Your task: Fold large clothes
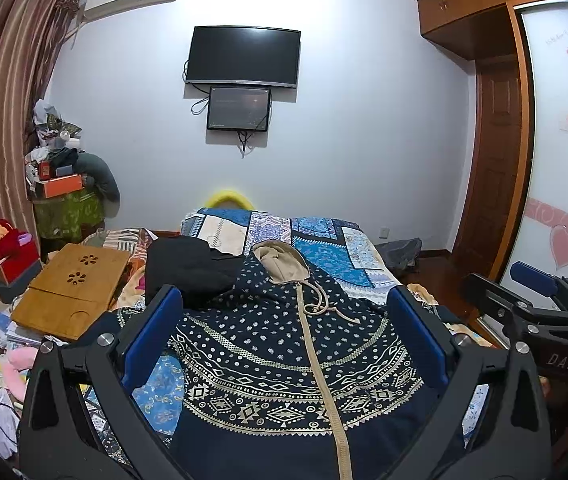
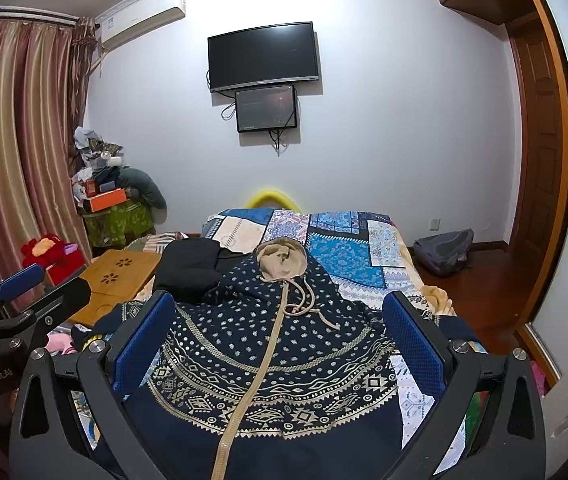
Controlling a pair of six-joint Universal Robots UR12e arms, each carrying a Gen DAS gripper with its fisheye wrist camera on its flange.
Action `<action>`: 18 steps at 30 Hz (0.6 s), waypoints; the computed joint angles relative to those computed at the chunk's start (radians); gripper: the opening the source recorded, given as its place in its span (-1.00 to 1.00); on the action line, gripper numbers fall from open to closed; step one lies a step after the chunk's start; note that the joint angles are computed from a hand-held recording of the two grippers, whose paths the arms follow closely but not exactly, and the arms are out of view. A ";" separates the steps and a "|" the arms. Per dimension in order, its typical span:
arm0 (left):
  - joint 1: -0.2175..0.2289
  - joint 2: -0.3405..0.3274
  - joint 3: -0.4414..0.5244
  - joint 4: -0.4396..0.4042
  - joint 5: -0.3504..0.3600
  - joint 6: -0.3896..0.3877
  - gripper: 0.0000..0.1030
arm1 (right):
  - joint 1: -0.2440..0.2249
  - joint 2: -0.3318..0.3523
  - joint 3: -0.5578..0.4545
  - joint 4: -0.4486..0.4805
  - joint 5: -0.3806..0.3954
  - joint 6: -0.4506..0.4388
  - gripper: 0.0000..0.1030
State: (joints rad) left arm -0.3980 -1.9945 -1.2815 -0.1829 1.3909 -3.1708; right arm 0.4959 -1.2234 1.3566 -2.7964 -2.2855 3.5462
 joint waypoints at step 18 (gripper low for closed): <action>-0.001 0.001 -0.007 0.013 0.011 0.000 0.99 | -0.003 -0.003 0.004 0.004 0.012 0.007 1.00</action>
State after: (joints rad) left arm -0.3989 -1.9937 -1.2886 -0.1702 1.4018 -3.1709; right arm 0.4929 -1.2260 1.3604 -2.7928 -2.2736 3.5534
